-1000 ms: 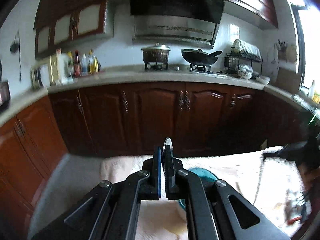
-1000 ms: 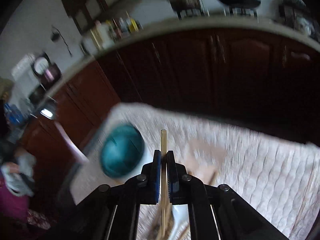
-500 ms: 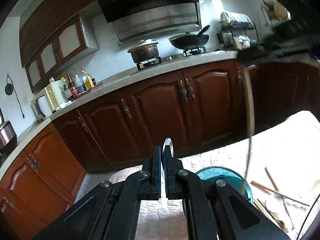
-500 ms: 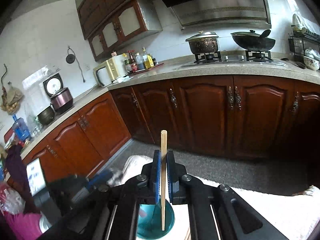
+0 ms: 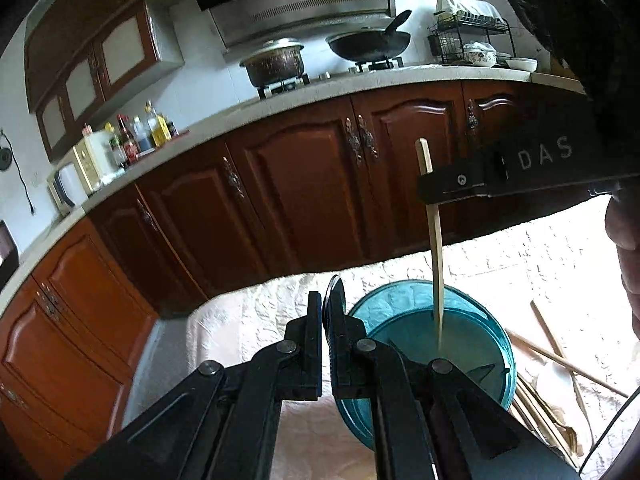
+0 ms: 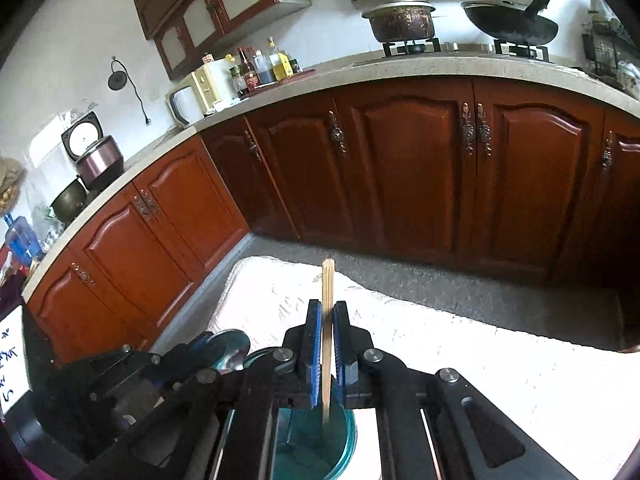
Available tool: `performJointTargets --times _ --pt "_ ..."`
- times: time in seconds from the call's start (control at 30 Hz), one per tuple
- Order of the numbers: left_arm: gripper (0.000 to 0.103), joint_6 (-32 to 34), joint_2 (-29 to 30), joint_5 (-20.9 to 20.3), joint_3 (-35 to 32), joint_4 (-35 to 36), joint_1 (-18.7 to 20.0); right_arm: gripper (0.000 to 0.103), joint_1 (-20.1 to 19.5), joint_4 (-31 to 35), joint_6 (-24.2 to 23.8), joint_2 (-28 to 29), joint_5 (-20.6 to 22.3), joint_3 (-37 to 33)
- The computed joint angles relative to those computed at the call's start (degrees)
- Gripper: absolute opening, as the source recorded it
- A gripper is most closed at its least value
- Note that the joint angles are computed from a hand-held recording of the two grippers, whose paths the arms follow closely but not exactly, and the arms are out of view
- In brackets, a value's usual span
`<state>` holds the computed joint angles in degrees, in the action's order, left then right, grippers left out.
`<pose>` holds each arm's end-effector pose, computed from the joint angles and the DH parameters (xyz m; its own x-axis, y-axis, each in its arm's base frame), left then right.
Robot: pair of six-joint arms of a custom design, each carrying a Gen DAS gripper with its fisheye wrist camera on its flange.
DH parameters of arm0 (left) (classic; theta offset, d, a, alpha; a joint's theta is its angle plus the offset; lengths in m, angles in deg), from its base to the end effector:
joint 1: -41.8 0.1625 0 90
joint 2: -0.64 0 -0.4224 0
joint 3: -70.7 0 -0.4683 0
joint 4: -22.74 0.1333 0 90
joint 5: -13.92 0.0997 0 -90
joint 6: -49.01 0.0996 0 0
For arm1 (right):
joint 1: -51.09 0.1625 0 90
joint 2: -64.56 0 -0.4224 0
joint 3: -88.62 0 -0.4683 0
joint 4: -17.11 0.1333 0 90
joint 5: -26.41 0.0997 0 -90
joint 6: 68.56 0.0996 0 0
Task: Organize utensils
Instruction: 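Carry the chopstick with the right gripper and drop it into the holder, then return the right gripper to the utensils on the cloth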
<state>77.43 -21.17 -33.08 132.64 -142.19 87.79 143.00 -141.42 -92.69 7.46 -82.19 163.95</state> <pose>-0.4623 -0.7682 0.0147 -0.4289 0.4818 -0.7642 0.8808 0.4108 -0.2354 0.1285 -0.8067 0.3871 -0.8632 -0.0660 0.5005 -0.4100 0.6700 -0.6189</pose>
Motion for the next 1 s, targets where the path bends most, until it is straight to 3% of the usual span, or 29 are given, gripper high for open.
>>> performJointTargets --times 0.1,0.17,0.27,0.33,0.4,0.47,0.8,1.0 --pt "0.004 -3.32 -0.35 -0.96 0.00 3.12 0.24 0.011 -0.35 2.02 1.74 -0.10 0.64 -0.63" --pt "0.006 -4.68 -0.50 -1.80 -0.19 4.78 0.41 0.021 -0.56 4.46 3.28 -0.18 0.13 -1.08" --pt "0.006 -7.41 -1.09 -2.97 -0.11 7.78 0.64 0.026 -0.85 5.26 4.05 -1.22 0.00 0.06" --pt "0.015 -8.63 -1.70 -3.53 0.35 8.30 0.71 0.028 -1.10 5.47 4.50 -2.46 0.09 1.40" --pt "0.033 -9.93 -2.74 -4.95 1.21 8.60 0.75 0.032 -1.43 5.00 4.97 -3.83 0.52 2.97" --pt "0.045 -10.85 -3.63 -6.00 1.86 8.41 0.68 0.036 -1.87 4.68 5.55 -5.36 0.47 4.70" --pt "0.048 -17.14 -9.74 -10.07 8.72 8.38 -0.05 0.048 -3.24 2.44 6.66 -13.39 -4.26 15.12" --pt "0.051 -23.17 -12.56 -13.38 13.58 9.81 -0.72 0.049 -4.04 0.70 7.89 -17.23 -8.25 21.86"
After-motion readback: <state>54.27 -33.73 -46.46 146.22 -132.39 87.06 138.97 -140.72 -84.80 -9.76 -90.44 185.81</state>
